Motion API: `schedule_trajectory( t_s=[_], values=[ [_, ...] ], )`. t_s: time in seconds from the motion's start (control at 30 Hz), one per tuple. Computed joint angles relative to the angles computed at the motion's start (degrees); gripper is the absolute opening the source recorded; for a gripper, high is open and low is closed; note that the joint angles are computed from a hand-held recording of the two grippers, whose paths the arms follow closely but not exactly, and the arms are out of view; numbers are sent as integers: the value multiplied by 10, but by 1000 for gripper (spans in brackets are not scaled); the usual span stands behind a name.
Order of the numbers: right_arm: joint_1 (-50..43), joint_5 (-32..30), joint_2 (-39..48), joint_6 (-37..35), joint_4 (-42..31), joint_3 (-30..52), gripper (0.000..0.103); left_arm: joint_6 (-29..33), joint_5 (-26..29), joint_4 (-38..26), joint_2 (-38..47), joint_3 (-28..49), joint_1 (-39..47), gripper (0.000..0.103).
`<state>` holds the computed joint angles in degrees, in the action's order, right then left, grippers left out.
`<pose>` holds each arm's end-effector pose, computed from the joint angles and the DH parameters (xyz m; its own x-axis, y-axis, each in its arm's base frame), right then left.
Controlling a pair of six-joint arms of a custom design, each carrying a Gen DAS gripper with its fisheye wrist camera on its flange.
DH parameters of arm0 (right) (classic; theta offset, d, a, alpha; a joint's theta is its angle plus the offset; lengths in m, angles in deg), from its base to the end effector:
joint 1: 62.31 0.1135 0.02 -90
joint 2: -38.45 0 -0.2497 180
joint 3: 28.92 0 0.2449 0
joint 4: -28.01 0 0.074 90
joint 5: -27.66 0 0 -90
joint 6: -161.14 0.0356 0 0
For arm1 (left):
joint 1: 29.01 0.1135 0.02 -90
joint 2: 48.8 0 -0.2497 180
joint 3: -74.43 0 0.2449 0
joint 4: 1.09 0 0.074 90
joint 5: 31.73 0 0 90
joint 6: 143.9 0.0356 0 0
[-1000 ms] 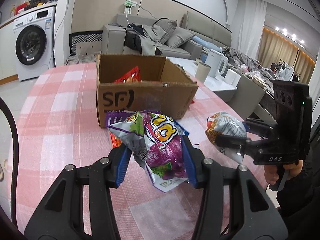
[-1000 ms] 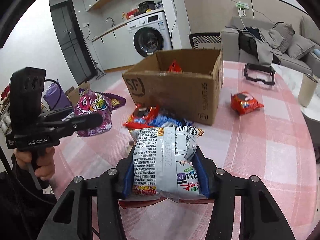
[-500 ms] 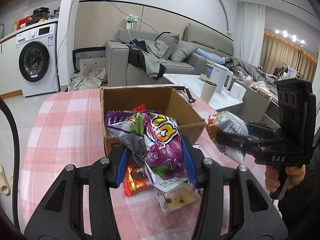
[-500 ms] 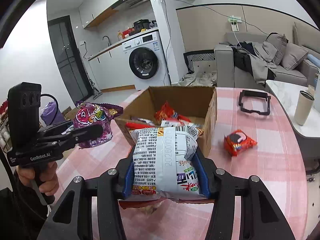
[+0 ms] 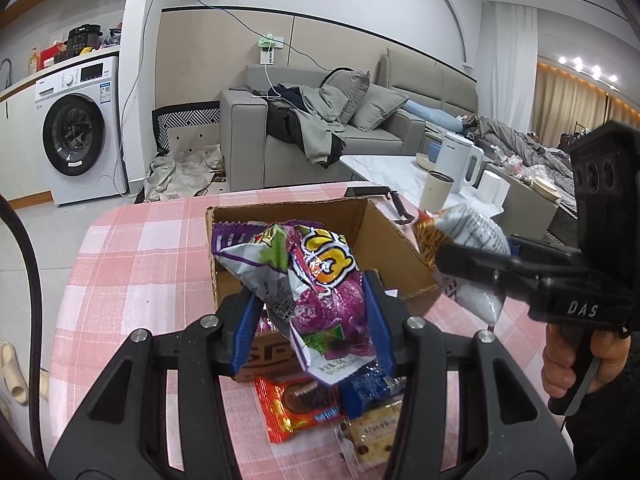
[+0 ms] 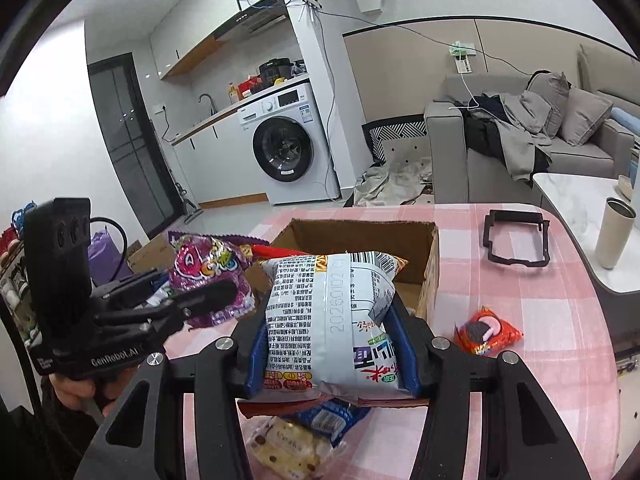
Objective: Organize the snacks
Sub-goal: 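Carry the purple bag with the left gripper over the box while the right carries the white bag there, then open both grippers to drop the bags into the cardboard box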
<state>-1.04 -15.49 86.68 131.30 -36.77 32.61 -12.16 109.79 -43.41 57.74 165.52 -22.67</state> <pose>0.0964 0.1219 0.2791 -0.5179 0.2894 -0.8050 0.1365 0.9569 0.2562 0.3792 0.0141 0.2063 -0.3968 0.3727 -0.8388 0.8181 0.5581 -0.1391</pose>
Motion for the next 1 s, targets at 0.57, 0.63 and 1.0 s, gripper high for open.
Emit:
schedule_trajectory(
  t_s=[0.57, 0.63, 1.0],
  values=[
    [-185, -132, 3, -142, 147, -37, 53, -85, -78, 121, 63, 28, -73, 45],
    [-199, -143, 7, -151, 160, -41, 53, -93, -85, 128, 72, 35, -78, 45],
    [-257, -196, 38, -176, 218, -57, 53, -113, -116, 164, 113, 54, -101, 45]
  ],
)
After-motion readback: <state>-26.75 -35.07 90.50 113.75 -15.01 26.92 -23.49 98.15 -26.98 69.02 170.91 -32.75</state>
